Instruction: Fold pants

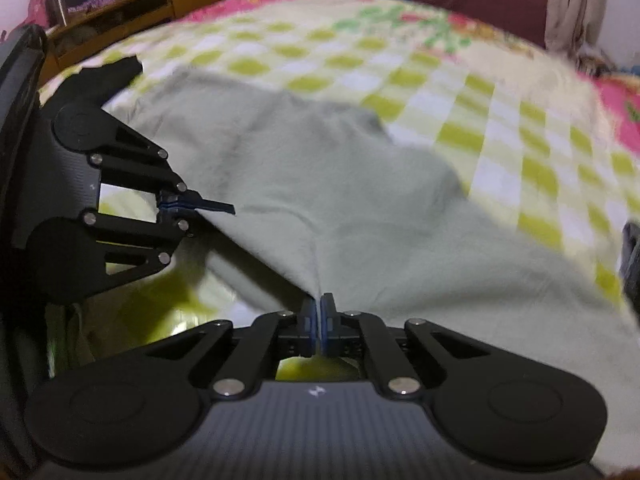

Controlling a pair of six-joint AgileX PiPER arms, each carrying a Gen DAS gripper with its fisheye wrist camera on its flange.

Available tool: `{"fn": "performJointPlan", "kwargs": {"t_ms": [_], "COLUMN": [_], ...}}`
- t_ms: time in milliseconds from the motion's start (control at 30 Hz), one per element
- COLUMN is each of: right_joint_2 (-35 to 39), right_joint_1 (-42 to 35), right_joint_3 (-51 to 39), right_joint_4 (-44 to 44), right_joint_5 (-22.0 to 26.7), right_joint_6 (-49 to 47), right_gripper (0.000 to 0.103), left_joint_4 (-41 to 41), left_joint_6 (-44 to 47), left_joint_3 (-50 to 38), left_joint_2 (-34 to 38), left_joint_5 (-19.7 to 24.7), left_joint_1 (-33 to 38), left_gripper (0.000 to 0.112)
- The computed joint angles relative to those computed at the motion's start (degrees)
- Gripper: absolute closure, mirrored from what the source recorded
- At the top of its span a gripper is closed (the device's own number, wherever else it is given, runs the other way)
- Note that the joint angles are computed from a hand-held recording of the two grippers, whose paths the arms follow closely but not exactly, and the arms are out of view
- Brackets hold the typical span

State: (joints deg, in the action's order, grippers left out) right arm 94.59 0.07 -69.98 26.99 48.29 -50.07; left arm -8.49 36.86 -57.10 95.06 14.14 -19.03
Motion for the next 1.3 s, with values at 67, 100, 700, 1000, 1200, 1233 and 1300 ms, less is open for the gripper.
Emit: {"fn": "performJointPlan", "kwargs": {"t_ms": [67, 100, 700, 1000, 1200, 1233, 1300], "right_joint_2": [1.4, 1.4, 5.5, -3.0, -1.6, -0.7, 1.9], "right_joint_1": [0.2, 0.2, -8.6, -20.5, -39.6, -42.0, -46.5], "right_joint_3": [-0.1, -0.9, -7.8, -0.2, 1.2, 1.0, -0.4], "right_joint_4": [-0.7, -0.9, -2.6, 7.8, 14.5, 15.0, 18.2], "right_joint_5": [-0.7, -0.1, 6.8, 5.0, 0.4, -0.4, 1.3], "right_joint_6": [2.2, 2.6, 17.8, 12.7, 19.5, 20.4, 19.8], "right_gripper": [0.097, 0.097, 0.084, 0.074, 0.071, 0.071, 0.074], "left_joint_4": [2.0, -0.1, -5.0, 5.3, 7.2, 7.4, 8.3], "left_joint_6": [-2.5, -0.9, 2.7, -6.7, -14.1, -14.7, -17.1], "left_joint_3": [0.2, 0.3, 0.9, -0.8, -5.9, -7.3, -10.9], "left_joint_2": [-0.2, -1.0, -4.7, -9.1, -3.8, -2.2, 1.0], "left_joint_5": [-0.5, -0.1, 6.1, 9.2, 7.8, 7.4, 6.6], "left_joint_1": [-0.5, -0.1, 10.3, 3.6, -4.5, -6.2, -9.6], "left_gripper": [0.092, 0.089, 0.062, 0.058, 0.054, 0.054, 0.054]}}
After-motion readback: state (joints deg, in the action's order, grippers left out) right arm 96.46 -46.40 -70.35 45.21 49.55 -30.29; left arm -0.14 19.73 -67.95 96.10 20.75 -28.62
